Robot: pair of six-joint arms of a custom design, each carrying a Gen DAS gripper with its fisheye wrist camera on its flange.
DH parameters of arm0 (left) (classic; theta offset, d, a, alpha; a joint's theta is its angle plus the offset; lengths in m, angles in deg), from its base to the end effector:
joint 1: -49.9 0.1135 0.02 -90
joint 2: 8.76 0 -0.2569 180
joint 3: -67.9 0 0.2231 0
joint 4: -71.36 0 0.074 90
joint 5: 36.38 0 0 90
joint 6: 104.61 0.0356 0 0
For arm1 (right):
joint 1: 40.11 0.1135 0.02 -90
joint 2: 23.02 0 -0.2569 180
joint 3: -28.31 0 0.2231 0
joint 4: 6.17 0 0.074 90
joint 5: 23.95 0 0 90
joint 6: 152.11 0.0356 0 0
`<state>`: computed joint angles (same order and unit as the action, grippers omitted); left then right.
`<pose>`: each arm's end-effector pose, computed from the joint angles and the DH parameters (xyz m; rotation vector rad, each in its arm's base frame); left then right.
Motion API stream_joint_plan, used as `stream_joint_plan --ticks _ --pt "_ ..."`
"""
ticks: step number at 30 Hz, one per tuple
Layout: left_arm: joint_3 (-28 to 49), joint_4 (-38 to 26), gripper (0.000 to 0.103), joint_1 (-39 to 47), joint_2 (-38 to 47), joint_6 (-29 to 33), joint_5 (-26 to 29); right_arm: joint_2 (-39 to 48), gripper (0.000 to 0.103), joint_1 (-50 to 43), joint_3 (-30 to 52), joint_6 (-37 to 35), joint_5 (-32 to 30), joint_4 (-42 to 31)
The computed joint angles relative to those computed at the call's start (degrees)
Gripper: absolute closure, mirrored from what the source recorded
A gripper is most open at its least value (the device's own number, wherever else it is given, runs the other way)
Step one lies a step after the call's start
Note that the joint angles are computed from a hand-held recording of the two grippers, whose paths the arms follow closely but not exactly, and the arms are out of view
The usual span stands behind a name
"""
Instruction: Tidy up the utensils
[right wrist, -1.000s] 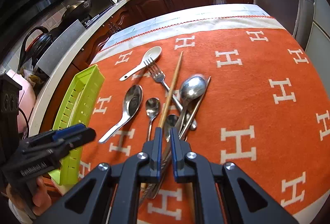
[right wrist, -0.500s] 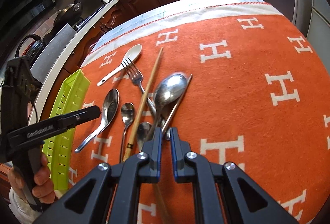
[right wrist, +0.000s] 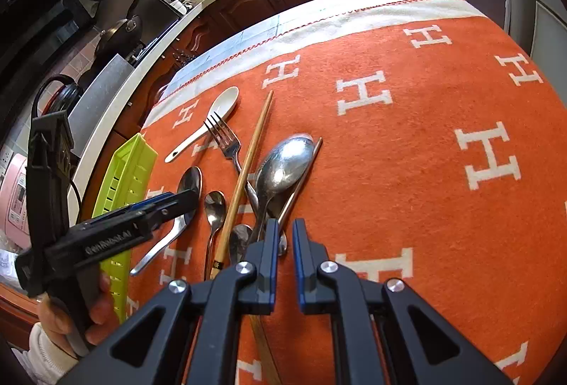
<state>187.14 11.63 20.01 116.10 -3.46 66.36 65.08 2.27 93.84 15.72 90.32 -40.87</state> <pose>0.3725 -0.2232 0.2036 1.0179 2.5300 -0.3973 0.2130 0.1746 0.1951 0.9024 2.3100 0.3648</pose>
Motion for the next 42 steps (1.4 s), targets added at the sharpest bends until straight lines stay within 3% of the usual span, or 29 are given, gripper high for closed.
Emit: stream_joint_plan --ticks 7,9,11,13,29,35,40,42 --pt "-6.95 7.13 0.058 -1.78 -3.33 0.28 -3.53 -0.55 0.095 0.34 -0.99 0.76 -0.05 0.95" --pt "-8.12 7.98 0.069 -1.76 -4.06 0.49 -3.17 -0.60 0.095 0.45 -1.01 0.53 0.15 0.87" --pt "-8.46 7.98 0.089 -1.62 -4.32 0.20 -1.82 -0.60 0.095 0.49 -1.06 0.45 0.18 0.88" --pt "-8.17 7.29 0.095 -1.03 -4.17 -0.29 0.30 -0.58 0.095 0.51 -0.98 0.41 0.17 0.85" --pt "-8.00 -0.39 0.100 4.77 -6.78 1.74 11.55 1.89 0.095 1.85 3.32 -0.38 0.66 -1.27" --pt "-4.70 -7.70 0.100 9.25 -10.57 4.46 15.45 3.71 0.095 3.32 7.20 -1.25 1.70 -3.42" --pt "-0.75 -12.26 0.100 14.65 -12.80 6.50 15.32 6.04 0.095 3.75 11.57 -2.73 1.29 -5.26" --pt "1.40 -13.04 0.100 17.08 -12.82 7.44 12.93 7.11 0.095 3.83 13.97 -3.59 1.19 -6.59"
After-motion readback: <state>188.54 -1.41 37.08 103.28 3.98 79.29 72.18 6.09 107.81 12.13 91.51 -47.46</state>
